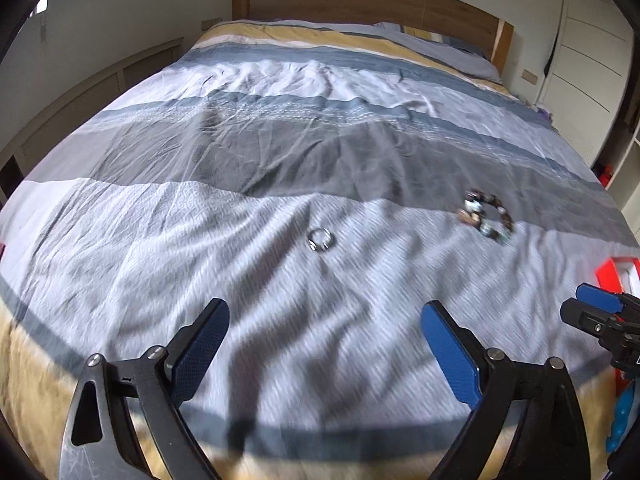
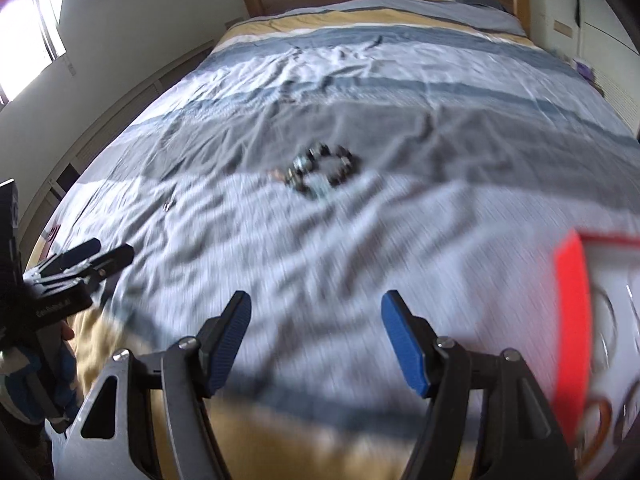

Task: Organize jewelry
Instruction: 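Move both tools toward the silver ring and beaded bracelet, then grasp the silver ring with the left tool while the right tool grasps the beaded bracelet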

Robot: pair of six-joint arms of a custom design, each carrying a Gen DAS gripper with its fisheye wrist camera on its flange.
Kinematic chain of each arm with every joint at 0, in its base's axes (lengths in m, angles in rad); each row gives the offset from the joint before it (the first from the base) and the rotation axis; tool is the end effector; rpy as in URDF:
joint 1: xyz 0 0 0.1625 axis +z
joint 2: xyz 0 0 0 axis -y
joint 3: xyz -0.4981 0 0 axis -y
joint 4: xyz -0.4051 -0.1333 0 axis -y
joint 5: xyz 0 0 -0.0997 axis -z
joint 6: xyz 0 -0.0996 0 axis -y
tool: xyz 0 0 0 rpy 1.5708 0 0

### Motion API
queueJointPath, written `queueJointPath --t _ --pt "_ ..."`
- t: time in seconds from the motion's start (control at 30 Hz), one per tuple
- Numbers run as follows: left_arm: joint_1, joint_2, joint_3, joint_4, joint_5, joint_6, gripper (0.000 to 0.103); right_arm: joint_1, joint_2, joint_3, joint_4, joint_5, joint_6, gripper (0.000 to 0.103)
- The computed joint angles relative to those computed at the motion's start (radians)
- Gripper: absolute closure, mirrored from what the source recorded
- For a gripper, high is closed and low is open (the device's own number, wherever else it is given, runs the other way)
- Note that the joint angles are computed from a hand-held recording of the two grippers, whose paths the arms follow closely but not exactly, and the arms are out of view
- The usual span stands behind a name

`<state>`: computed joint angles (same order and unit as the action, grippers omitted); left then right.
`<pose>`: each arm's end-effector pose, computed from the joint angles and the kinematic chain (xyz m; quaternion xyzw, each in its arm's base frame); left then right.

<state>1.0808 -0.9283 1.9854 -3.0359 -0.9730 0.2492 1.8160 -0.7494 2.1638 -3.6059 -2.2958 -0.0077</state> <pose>-0.1255 -0.6377 0.1725 0.2824 0.8942 -0.2268 0.2630 0.1993 -0.5194 0.0990 0.0049 -0.8969 0.3235 0.3015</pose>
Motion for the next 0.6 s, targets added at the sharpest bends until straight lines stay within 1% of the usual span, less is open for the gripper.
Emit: queueJointPath --t 0.03,0.2,0.3,0.37,0.47,0.53,0.57,0.6 --pt "0.009 0.013 -0.02 0.007 -0.005 0.0 0.011 -0.015 0.014 -0.036 0.006 0.013 -0.024 0.037" --pt "0.045 0.079 -0.101 0.011 -0.021 0.028 0.012 -0.065 0.062 -0.155 0.045 0.037 -0.07 0.037" --pt "0.06 0.1 -0.127 0.021 -0.041 0.036 0.013 -0.097 0.083 -0.205 0.049 0.068 -0.076 0.037" --pt "0.067 0.11 -0.139 0.024 -0.053 0.035 0.016 -0.108 0.098 -0.236 0.052 0.073 -0.084 0.036" --pt "0.075 0.118 -0.154 0.026 -0.071 0.032 0.024 -0.117 0.12 -0.281 0.051 0.073 -0.112 0.034" --pt "0.077 0.118 -0.154 0.022 -0.085 0.033 0.037 -0.118 0.133 -0.311 0.061 0.058 -0.126 0.034" --pt "0.078 0.116 -0.151 0.017 -0.092 0.035 0.04 -0.117 0.138 -0.32 0.063 0.049 -0.131 0.034" --pt "0.08 0.115 -0.151 0.016 -0.098 0.037 0.047 -0.117 0.143 -0.324 0.06 0.042 -0.133 0.034"
